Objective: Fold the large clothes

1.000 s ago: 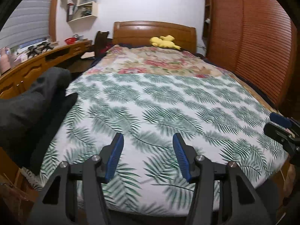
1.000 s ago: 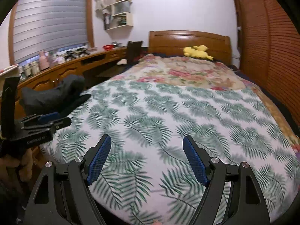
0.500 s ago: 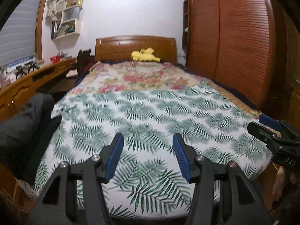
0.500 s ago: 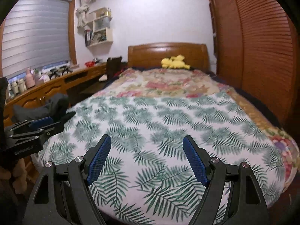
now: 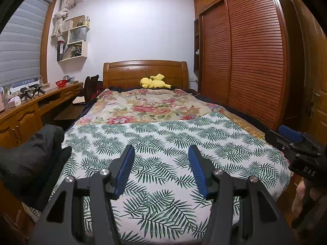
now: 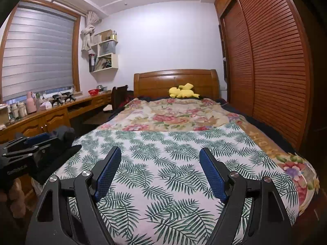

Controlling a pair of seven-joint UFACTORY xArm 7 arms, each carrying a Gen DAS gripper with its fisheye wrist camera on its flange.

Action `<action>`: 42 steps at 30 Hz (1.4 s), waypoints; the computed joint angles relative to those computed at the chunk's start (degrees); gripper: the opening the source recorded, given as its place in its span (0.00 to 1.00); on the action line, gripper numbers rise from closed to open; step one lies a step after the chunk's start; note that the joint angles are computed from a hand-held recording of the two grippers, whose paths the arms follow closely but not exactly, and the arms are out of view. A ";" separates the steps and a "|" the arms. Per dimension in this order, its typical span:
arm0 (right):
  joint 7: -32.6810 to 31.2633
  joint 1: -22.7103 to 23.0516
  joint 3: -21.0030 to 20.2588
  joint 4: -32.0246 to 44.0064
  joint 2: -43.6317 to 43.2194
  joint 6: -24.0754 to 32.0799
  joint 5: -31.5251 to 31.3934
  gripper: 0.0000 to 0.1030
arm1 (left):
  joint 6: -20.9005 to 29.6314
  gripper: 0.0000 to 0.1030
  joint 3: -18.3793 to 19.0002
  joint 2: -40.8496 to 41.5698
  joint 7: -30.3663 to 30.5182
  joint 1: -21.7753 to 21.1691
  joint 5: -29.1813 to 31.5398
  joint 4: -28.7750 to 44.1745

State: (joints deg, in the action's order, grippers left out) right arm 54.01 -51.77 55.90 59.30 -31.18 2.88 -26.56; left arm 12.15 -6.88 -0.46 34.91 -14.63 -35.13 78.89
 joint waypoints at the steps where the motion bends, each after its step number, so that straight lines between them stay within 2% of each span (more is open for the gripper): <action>1: 0.04 -0.26 0.26 0.14 0.07 0.00 0.00 0.78 | -0.21 0.52 -0.01 -0.07 -0.09 0.00 0.09 -0.18; 25: -0.36 -0.57 0.62 -0.40 -0.58 -0.44 1.02 0.78 | -0.55 0.52 0.09 0.33 -2.37 0.21 2.13 -0.04; 42: -0.76 -0.88 1.09 -0.38 -0.59 -0.53 1.67 0.78 | -0.76 0.52 -0.07 0.38 -1.40 0.56 0.86 -0.21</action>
